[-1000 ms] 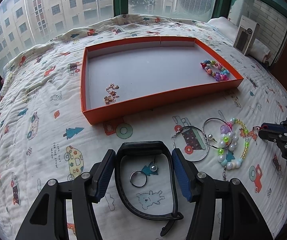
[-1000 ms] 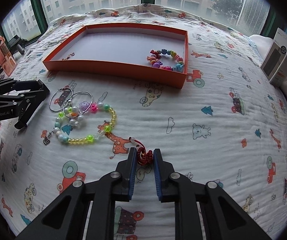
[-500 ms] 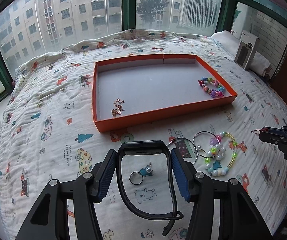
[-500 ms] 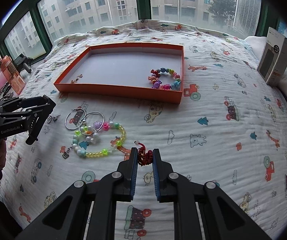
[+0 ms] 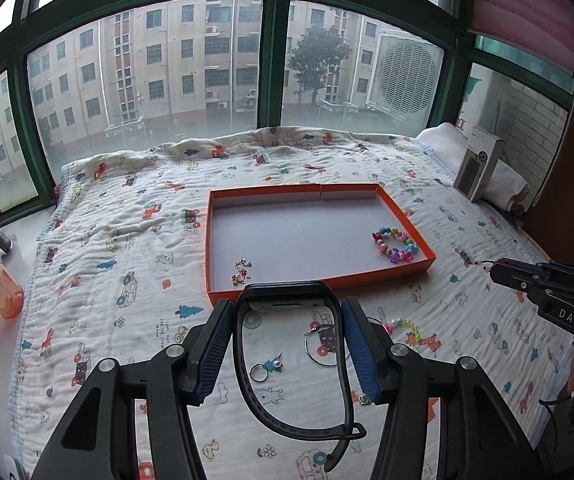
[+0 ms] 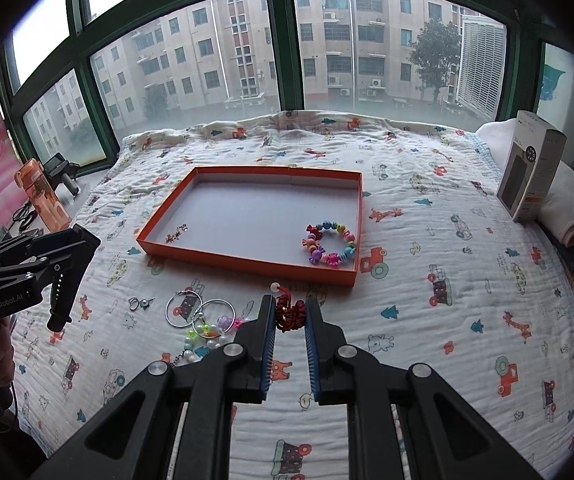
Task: Organize jewelry
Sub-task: 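Carry the watch band and red clip into the orange tray and release both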
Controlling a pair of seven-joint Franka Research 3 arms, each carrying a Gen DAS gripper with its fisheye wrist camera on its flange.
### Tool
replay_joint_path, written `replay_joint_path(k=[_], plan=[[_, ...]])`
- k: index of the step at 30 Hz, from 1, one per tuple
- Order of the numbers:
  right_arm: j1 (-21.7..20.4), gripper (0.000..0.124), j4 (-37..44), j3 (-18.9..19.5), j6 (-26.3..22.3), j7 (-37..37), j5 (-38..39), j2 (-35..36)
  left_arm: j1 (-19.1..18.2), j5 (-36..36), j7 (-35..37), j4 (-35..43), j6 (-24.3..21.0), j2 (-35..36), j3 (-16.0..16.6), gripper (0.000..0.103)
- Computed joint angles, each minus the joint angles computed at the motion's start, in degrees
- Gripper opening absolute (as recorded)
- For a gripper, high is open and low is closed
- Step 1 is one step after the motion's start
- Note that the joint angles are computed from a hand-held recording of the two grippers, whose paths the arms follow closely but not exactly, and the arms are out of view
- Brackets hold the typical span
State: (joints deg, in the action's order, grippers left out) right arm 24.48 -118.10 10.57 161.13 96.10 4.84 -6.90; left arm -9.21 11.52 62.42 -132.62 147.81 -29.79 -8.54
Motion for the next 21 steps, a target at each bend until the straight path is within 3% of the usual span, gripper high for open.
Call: replay_joint_path(k=[13,21], plan=[[-0.7,0.017,1.05,0.48,4.05,1.58,-2.42,-0.05,2.76,4.51,-8.7,1.86,0.15,-2.03,-2.64,0.059],[-0.78,0.017,4.22,0.26,4.96,2.31,-4.52,2.63,4.34,8.76,-10.54,5.85,0.61,1.98,-3.31,0.059]])
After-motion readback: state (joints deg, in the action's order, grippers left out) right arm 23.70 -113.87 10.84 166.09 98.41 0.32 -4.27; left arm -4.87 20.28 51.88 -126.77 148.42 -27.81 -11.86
